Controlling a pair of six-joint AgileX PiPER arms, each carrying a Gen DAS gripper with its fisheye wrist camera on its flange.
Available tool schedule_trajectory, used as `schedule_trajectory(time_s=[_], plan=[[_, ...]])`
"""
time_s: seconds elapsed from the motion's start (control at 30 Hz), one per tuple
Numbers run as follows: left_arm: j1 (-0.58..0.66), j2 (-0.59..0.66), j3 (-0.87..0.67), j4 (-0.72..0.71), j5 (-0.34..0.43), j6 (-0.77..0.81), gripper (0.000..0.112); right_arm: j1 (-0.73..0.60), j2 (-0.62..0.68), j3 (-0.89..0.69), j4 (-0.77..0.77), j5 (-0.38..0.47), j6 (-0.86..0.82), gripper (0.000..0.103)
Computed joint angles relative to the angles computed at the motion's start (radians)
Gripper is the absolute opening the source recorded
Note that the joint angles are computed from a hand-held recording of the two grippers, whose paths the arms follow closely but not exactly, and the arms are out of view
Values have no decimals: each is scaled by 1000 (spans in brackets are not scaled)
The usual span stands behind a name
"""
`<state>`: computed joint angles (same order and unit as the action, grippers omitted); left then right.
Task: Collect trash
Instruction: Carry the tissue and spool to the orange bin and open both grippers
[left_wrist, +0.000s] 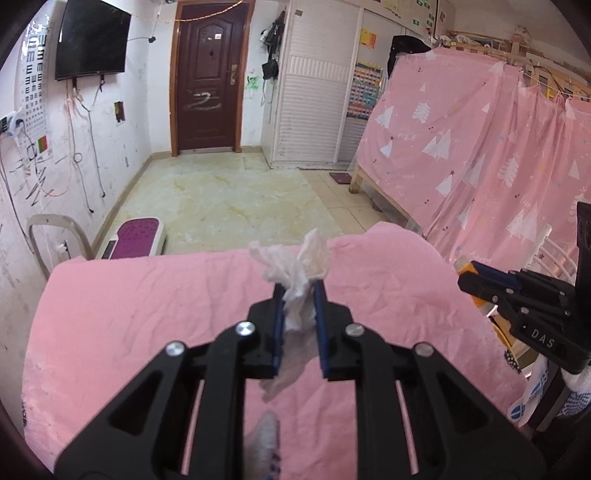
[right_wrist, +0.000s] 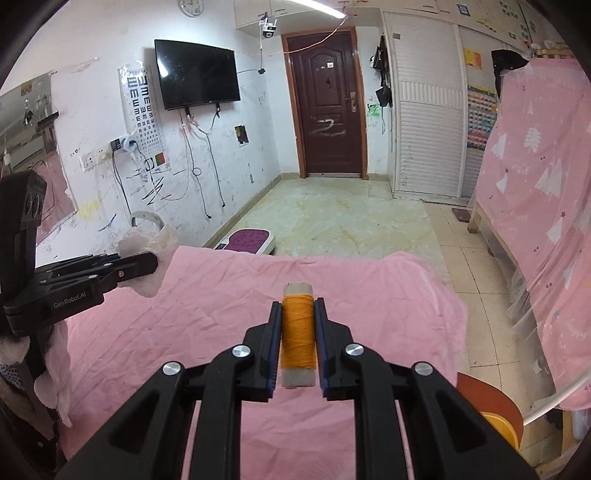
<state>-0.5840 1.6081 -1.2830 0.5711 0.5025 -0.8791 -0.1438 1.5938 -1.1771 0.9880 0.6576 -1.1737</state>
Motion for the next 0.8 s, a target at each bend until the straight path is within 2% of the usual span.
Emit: schedule_trajectory(time_s=[0.2, 0.37, 0.8], plan=[[-127, 75, -131, 22, 43, -29, 14, -163, -54, 61, 88, 20, -109, 7], [-212, 155, -239, 10, 72, -12, 14, -310, -53, 74, 136, 91, -186, 7], [-338, 382, -576, -143, 180, 154, 14, -573, -24, 82, 168, 216, -292, 7]])
